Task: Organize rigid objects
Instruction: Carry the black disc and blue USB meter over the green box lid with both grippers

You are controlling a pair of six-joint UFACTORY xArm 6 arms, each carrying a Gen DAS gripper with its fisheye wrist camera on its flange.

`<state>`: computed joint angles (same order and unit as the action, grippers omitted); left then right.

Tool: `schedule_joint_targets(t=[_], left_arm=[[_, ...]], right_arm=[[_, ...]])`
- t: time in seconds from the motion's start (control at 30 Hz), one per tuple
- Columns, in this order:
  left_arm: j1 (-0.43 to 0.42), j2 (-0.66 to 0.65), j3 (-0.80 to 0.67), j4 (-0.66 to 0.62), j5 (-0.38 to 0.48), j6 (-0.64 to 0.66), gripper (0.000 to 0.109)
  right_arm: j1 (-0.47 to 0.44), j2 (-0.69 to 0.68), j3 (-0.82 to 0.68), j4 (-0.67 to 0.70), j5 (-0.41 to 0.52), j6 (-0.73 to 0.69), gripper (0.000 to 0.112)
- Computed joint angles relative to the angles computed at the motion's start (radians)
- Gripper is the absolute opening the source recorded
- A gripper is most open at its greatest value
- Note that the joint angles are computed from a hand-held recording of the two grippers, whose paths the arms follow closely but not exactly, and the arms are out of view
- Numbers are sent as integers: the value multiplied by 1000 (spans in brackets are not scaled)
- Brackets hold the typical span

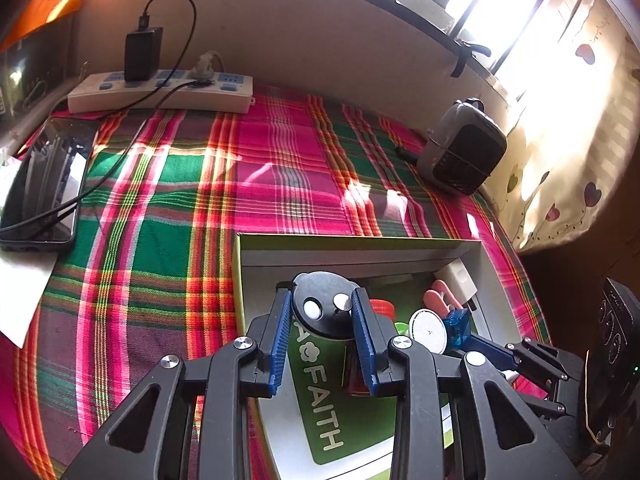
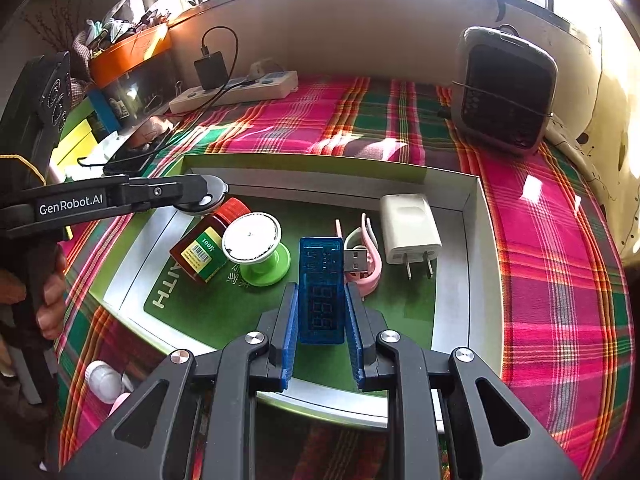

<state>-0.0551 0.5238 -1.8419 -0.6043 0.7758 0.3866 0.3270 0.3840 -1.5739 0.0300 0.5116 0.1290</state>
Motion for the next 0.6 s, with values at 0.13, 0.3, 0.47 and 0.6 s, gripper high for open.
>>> schedule_joint_targets(t=[0.13, 0.3, 0.47, 0.6], left_arm=[[-1, 3, -3, 5, -2, -1, 29], [-1, 3, -4, 4, -1, -2, 29], [-1, 3, -4, 3, -2, -1, 29], [-1, 4, -4, 4, -1, -3, 29]], right_arm=[[-1, 1, 2, 0, -5, -1, 23], [-2, 3, 4, 5, -12, -5, 23], [-1, 2, 6, 5, -14, -3, 23], [-2, 0, 9, 9, -16, -4, 23]])
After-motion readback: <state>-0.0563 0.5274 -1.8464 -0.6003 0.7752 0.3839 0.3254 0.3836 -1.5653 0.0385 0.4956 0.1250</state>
